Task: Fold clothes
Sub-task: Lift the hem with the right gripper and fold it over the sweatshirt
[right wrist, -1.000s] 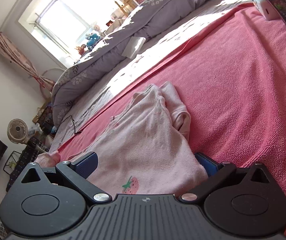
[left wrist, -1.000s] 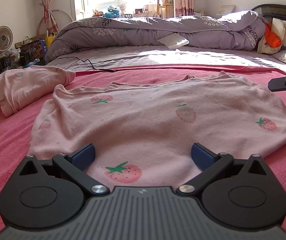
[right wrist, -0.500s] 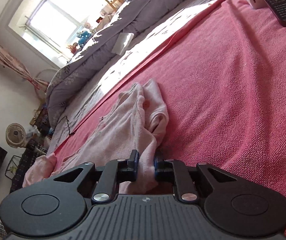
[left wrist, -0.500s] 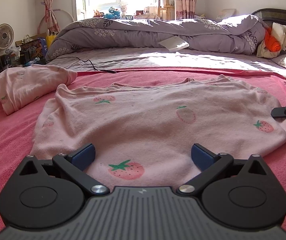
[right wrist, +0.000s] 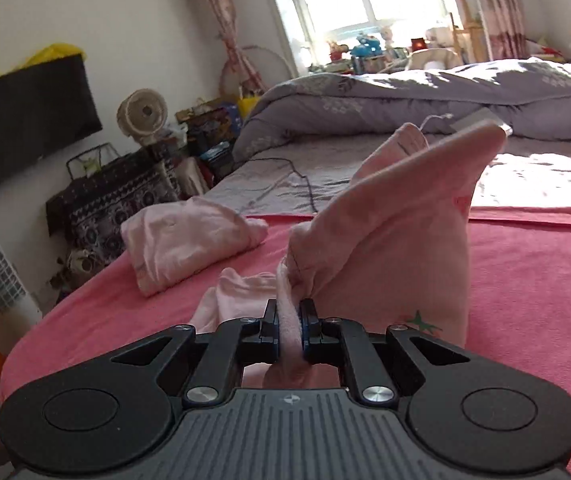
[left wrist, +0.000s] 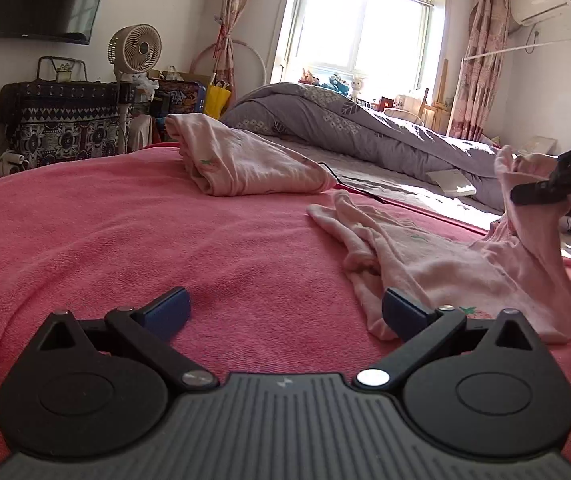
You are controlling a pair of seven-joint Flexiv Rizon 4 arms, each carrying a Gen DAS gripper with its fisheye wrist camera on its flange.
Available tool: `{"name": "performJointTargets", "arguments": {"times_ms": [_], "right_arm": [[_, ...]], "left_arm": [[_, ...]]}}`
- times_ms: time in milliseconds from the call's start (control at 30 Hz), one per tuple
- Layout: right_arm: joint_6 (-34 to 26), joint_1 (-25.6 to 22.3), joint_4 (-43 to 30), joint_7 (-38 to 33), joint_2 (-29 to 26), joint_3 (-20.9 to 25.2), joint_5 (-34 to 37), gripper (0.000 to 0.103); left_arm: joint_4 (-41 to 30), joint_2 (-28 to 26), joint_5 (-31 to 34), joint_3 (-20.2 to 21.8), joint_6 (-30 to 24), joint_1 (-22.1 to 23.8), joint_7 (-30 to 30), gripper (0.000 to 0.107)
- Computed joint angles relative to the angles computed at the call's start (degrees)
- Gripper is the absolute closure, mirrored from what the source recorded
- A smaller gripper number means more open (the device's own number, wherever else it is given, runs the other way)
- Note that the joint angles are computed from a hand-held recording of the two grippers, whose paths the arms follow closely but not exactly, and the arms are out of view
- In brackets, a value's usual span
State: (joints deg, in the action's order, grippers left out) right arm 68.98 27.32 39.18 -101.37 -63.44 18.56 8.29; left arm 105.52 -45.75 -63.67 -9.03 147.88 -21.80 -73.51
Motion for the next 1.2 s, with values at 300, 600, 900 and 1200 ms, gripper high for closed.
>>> {"name": "performJointTargets", "arguments": {"times_ms": [300, 600, 900, 1200], "right_arm": [[3.28, 4.25, 10.07, -6.38, 2.53, -0.69, -3.23, 0.091], [2.00, -1.66, 16.74, -19.11, 5.59, 9.90, -4.07, 0.055], [6.17, -9.86, 20.95, -34.74, 9.28, 16.83, 7.97, 0.043], [12.35, -1.66, 20.39, -28.78, 6.40, 8.92, 2.91, 0.091]], "left_arm": [[3.30, -1.52, 8.97, 2.47, 3.63, 0.92, -7.53, 0.004], [4.23, -1.80, 11.23, 1.95, 5.23, 1.91, -10.05, 0.004], [6.95, 0.35, 9.81, 0.81, 7.12, 2.11, -14.10, 0.004], [12.27, 4.60, 2.19, 0.33, 9.94, 0.31, -15.69, 0.004]]}}
